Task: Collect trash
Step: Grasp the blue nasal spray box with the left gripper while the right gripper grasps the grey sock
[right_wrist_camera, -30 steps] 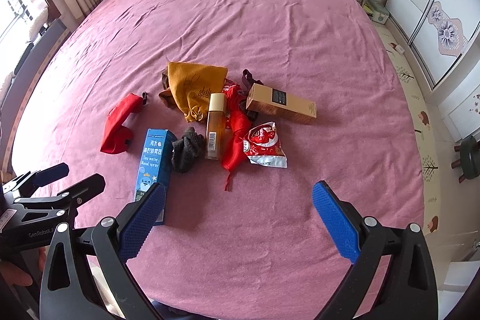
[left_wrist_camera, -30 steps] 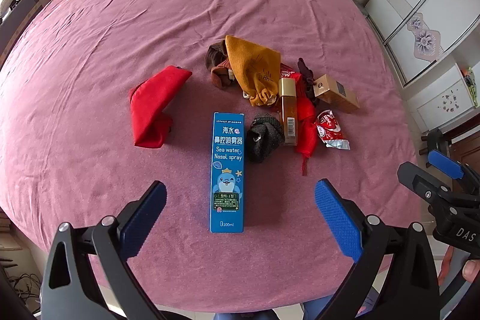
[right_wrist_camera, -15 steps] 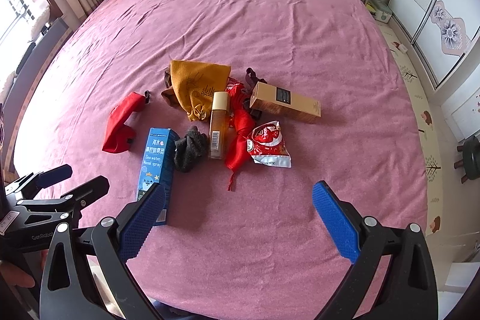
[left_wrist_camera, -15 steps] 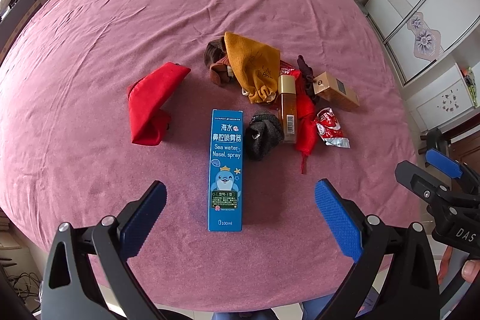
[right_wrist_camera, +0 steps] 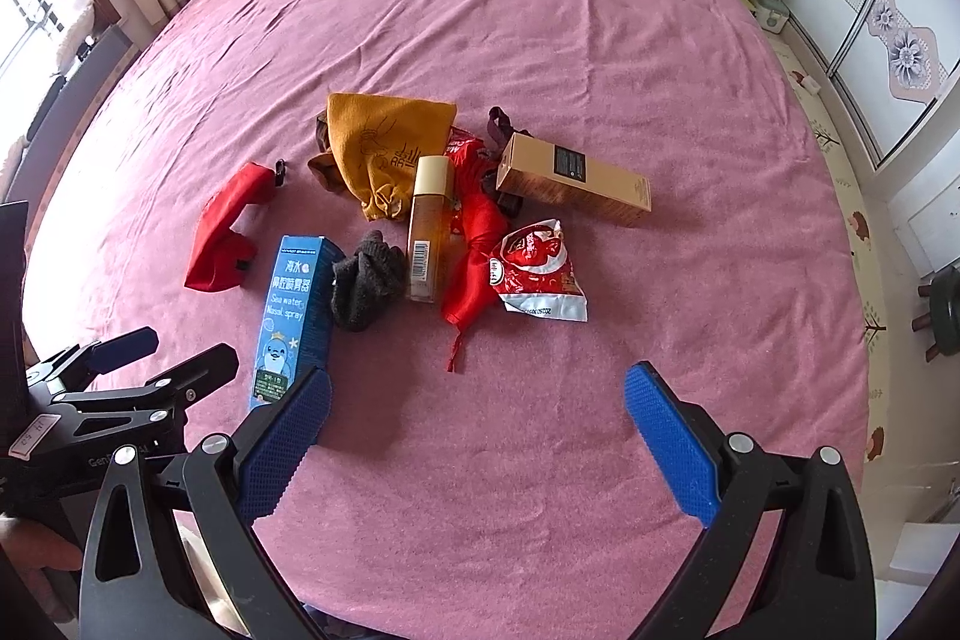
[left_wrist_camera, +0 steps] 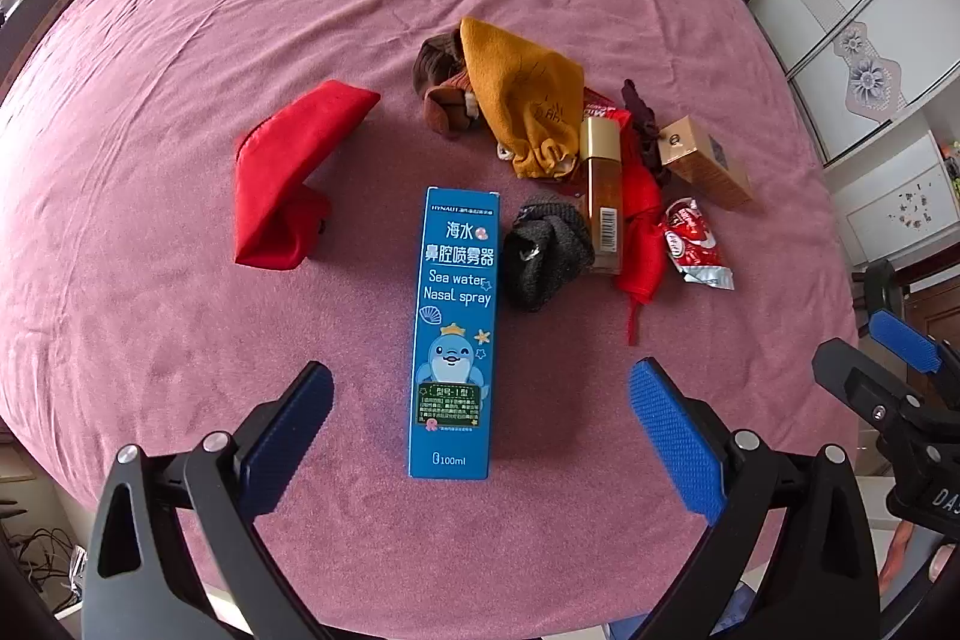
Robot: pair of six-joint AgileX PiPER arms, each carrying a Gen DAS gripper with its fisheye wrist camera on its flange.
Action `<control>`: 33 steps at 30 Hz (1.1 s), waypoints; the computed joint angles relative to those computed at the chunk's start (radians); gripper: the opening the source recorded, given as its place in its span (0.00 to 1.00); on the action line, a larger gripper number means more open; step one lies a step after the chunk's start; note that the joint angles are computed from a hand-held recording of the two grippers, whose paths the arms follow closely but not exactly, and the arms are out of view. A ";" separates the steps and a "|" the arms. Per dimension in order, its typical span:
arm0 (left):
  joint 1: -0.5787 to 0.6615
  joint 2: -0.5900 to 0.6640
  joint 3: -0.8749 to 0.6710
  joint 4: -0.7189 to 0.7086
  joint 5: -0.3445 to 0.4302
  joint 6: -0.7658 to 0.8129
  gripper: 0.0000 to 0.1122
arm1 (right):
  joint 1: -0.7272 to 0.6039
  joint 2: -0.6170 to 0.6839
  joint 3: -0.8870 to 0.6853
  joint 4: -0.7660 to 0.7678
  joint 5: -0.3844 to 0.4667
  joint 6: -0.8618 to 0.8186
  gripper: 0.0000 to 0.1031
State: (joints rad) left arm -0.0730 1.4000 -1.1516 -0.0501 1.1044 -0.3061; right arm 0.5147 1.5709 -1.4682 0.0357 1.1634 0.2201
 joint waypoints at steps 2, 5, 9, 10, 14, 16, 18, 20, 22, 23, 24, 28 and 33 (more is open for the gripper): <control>0.003 0.023 0.029 0.009 -0.035 -0.002 0.88 | -0.001 0.016 0.011 0.009 -0.024 -0.017 0.91; 0.025 0.066 0.073 -0.016 -0.088 0.021 0.88 | 0.001 0.046 0.024 0.019 -0.059 -0.042 0.91; 0.045 0.135 0.116 -0.048 -0.156 0.040 0.86 | 0.004 0.089 0.034 0.029 -0.102 -0.066 0.91; 0.045 0.153 0.122 -0.049 -0.171 0.035 0.85 | 0.004 0.099 0.037 0.034 -0.113 -0.072 0.91; 0.066 0.241 0.135 -0.076 -0.216 0.051 0.68 | 0.004 0.134 0.041 0.049 -0.146 -0.092 0.91; 0.079 0.292 0.129 -0.101 -0.224 0.075 0.53 | 0.004 0.150 0.039 0.054 -0.155 -0.096 0.91; 0.084 0.323 0.123 -0.104 -0.229 0.080 0.50 | 0.005 0.166 0.034 0.065 -0.158 -0.105 0.91; 0.083 0.324 0.130 -0.100 -0.248 0.086 0.45 | 0.008 0.180 0.026 0.070 -0.157 -0.110 0.91; 0.096 0.317 0.144 -0.119 -0.262 0.116 0.44 | 0.015 0.191 0.019 0.076 -0.157 -0.112 0.91; 0.108 0.310 0.156 -0.139 -0.274 0.137 0.43 | 0.020 0.197 0.014 0.083 -0.158 -0.114 0.91; 0.121 0.302 0.169 -0.161 -0.283 0.163 0.43 | 0.026 0.205 0.008 0.087 -0.160 -0.113 0.91; 0.186 0.285 0.201 -0.213 -0.307 0.258 0.43 | 0.046 0.240 -0.022 0.121 -0.169 -0.120 0.91; 0.266 0.228 0.212 -0.208 -0.302 0.296 0.43 | 0.070 0.321 -0.102 0.191 -0.175 -0.119 0.84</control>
